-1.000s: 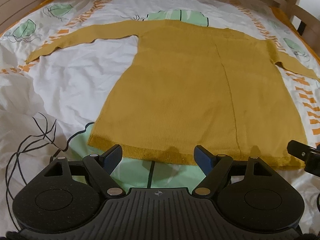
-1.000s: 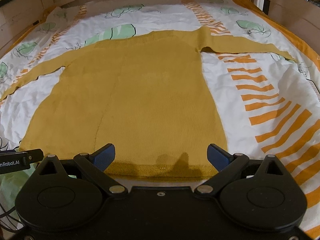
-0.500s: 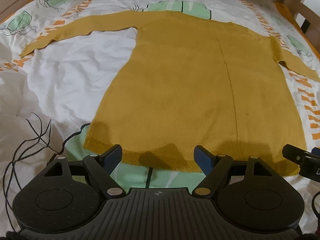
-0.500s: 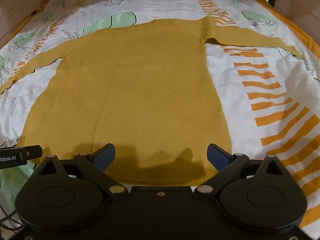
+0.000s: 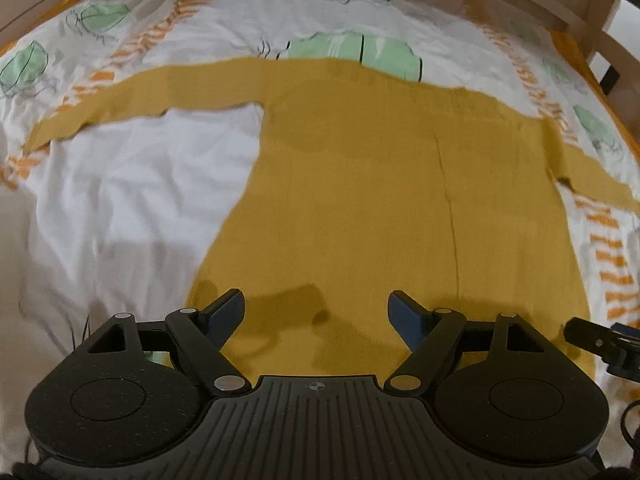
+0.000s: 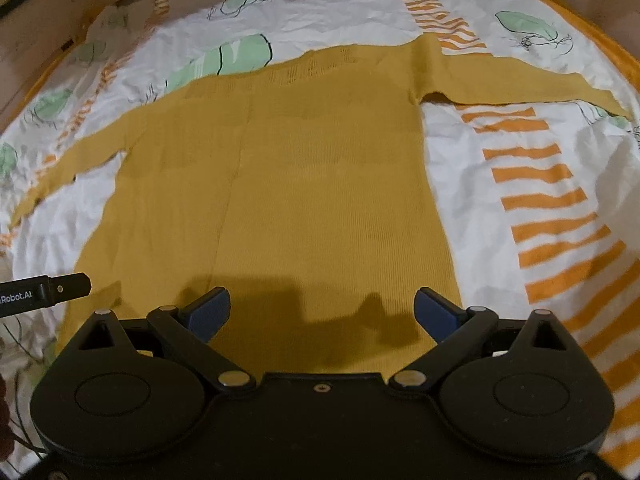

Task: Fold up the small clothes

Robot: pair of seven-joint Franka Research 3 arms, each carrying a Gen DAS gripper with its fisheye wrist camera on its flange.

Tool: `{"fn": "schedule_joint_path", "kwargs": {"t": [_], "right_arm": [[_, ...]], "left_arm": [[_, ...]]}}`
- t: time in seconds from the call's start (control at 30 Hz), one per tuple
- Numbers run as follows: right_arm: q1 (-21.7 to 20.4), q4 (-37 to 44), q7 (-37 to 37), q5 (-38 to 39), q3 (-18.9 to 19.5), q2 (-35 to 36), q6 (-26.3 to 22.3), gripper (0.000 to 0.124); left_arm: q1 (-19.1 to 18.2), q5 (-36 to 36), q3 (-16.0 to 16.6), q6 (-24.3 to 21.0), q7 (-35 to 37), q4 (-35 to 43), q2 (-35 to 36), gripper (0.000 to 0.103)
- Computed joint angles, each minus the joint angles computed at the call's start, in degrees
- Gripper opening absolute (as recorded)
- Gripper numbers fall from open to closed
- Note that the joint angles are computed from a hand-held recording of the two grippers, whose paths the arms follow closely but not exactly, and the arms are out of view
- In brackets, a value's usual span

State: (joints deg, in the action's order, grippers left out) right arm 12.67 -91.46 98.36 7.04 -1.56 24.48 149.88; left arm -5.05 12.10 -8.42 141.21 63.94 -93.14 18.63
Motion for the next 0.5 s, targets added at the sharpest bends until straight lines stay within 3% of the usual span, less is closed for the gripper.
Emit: {"fn": "schedule_joint_path", "kwargs": {"t": [0.3,0.5], "right_arm": [[-4.78,14.39,-6.63,7.91,2.89,8.68,-4.56,0.099],[-6.31,27.60,-5.79,9.02,2.05,17.23,-7.84,0.103]], "left_arm": [[1.99,-4.58,-0.98,3.29,2.56,12.09,9.08,0.078],[5.92,-14.04,-4.88,7.11,5.73,20.88,17.15,0.078]]}}
